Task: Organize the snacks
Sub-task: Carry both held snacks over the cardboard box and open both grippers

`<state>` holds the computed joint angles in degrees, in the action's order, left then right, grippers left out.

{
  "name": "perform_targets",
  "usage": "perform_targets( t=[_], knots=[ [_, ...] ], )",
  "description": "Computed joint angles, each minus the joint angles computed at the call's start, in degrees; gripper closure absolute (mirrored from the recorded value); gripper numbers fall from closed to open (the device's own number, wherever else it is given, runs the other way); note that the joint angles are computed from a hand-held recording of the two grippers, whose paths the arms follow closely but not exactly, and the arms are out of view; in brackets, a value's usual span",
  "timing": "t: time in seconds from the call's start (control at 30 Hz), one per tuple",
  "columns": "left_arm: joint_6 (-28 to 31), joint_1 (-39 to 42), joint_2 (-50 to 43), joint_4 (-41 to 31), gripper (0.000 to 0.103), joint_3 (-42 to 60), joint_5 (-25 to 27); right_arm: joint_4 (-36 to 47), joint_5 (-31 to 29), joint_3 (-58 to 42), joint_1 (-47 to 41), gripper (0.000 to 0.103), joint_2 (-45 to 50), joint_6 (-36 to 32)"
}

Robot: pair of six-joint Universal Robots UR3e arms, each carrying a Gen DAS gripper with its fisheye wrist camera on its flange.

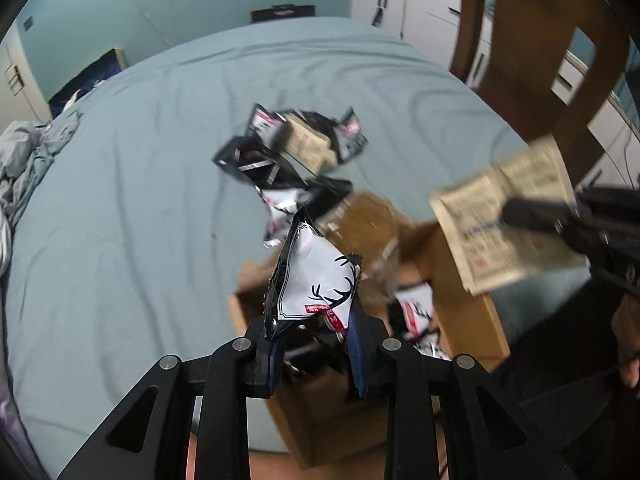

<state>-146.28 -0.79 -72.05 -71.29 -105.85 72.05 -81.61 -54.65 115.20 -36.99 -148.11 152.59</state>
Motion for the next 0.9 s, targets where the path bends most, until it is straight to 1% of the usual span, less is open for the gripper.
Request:
perform_targets(
  t=[0.07,0.1,0.13,0.17,0.2,0.23,0.27,0.3,0.37,0.47,0.63,0.7,0.83,0.9],
  knots=[
    [0.45,-0.97,-0.14,0.0,0.075,-0.28,0.54,-3.64,-1.43,0.78,2.68,0.101,1.25,2.49],
    [0.48,-1.62,-0.35,0.53,0.072,-0.31,1.06,-5.1,-2.06,1.13,3.86,0.101,1.76,3.33],
    [0.52,-2.12,-0.65,1.07,0.071,-0.24,1.35,-6.95,-2.89,1.58,5.33,0.101,2.34,4.5],
    [0.27,-2.38,-1.15,1.49,0.068,0.07,1.59,-8.92,-3.86,2.02,6.96,0.101,2.94,5.71],
    [-0.23,-2.56,-1.56,1.96,0.058,0.31,2.0,-10.11,-4.45,2.22,8.01,0.101,3.4,6.48],
    [-1.09,-2.53,-2.01,2.78,0.05,0.52,2.47,-11.14,-4.94,2.43,8.94,0.101,3.82,7.08],
    [-1.74,-2.31,-2.17,3.57,0.036,0.43,2.62,-12.21,-5.48,2.63,9.95,0.101,4.32,7.7],
    [-2.4,-1.8,-1.99,4.54,0.031,0.08,2.62,-13.1,-5.91,2.76,10.73,0.101,4.81,8.23],
    [-3.49,-1.05,-1.86,6.73,0.029,-0.39,3.12,-14.96,-6.82,2.99,12.42,0.101,6.05,9.3],
    [-4.52,-0.67,-1.85,9.76,0.022,-1.11,4.4,-17.68,-8.11,3.3,14.93,0.101,7.86,10.95],
    [-5.8,-1.81,-2.15,14.18,0.021,-1.77,6.92,-21.09,-9.82,3.74,18.62,0.101,10.33,12.38],
    [-6.08,-2.5,-2.41,15.66,0.02,-1.87,7.73,-22.27,-10.61,3.81,20.06,0.101,11.38,12.83],
    [-6.13,-5.01,-3.14,19.45,0.019,-2.63,11.31,-25.75,-13.02,4.06,23.76,0.1,14.26,14.81],
    [-5.99,-5.66,-3.38,20.38,0.019,-2.83,12.26,-27.03,-14.11,4.11,25.25,0.1,15.36,15.94]
  ],
)
